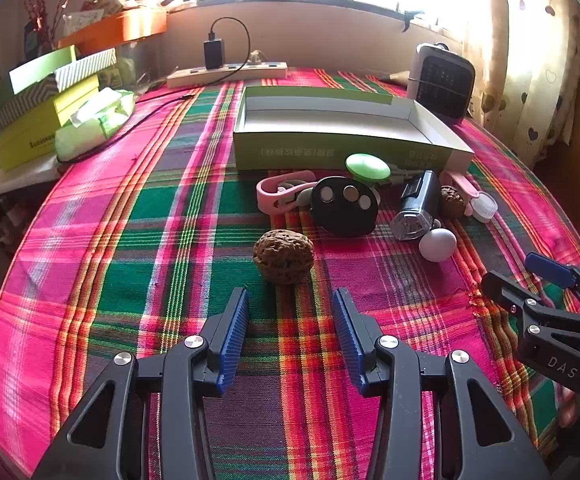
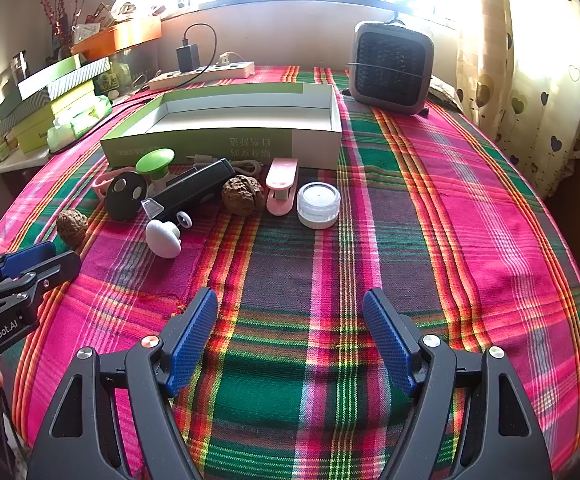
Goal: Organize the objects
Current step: 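Move the right tool toward the white jar while the left tool approaches the walnut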
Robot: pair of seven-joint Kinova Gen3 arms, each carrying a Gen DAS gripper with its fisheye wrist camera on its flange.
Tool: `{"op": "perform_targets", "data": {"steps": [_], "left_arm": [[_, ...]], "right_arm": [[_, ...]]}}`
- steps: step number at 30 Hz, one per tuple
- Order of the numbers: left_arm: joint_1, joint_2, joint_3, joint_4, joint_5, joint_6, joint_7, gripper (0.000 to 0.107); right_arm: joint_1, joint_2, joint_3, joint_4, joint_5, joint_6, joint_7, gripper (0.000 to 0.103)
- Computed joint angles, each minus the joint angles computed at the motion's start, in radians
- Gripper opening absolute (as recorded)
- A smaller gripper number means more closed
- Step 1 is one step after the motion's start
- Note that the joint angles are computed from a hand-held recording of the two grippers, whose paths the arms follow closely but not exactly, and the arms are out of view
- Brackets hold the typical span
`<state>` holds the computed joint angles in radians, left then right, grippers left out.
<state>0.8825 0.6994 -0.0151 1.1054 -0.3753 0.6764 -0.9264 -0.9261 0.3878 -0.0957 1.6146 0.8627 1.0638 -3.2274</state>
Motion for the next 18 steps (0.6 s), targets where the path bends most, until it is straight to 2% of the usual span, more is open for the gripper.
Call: {"op": "perform_targets", "data": {"steps": [10, 13, 15, 18], "left_arm": [[-0.006, 0.006, 0.004, -0.024, 0.004, 0.035, -0.023, 0.042], [-0.03, -0.002, 0.019, -0.011, 0.025, 0.019, -0.035, 0.042], [-0.026, -0.008, 0.006, -0.001, 0.019, 0.005, -0.025, 0.042], [-0.069, -0.006, 0.045, -0.009, 0.054, 0.002, -0.067, 0.042]], "right_arm": [[0.025, -0.017, -0.007, 0.031, 0.0, -0.047, 0.035, 0.076], [0.042, -0.025, -0.009, 0.034, -0.015, -0.065, 0.068, 0.076], [0.048, -0.029, -0.005, 0.037, -0.022, -0.066, 0.076, 0.076], [0.061, -0.034, 0.0, 0.04, -0.031, -0.067, 0.083, 0.076]]}}
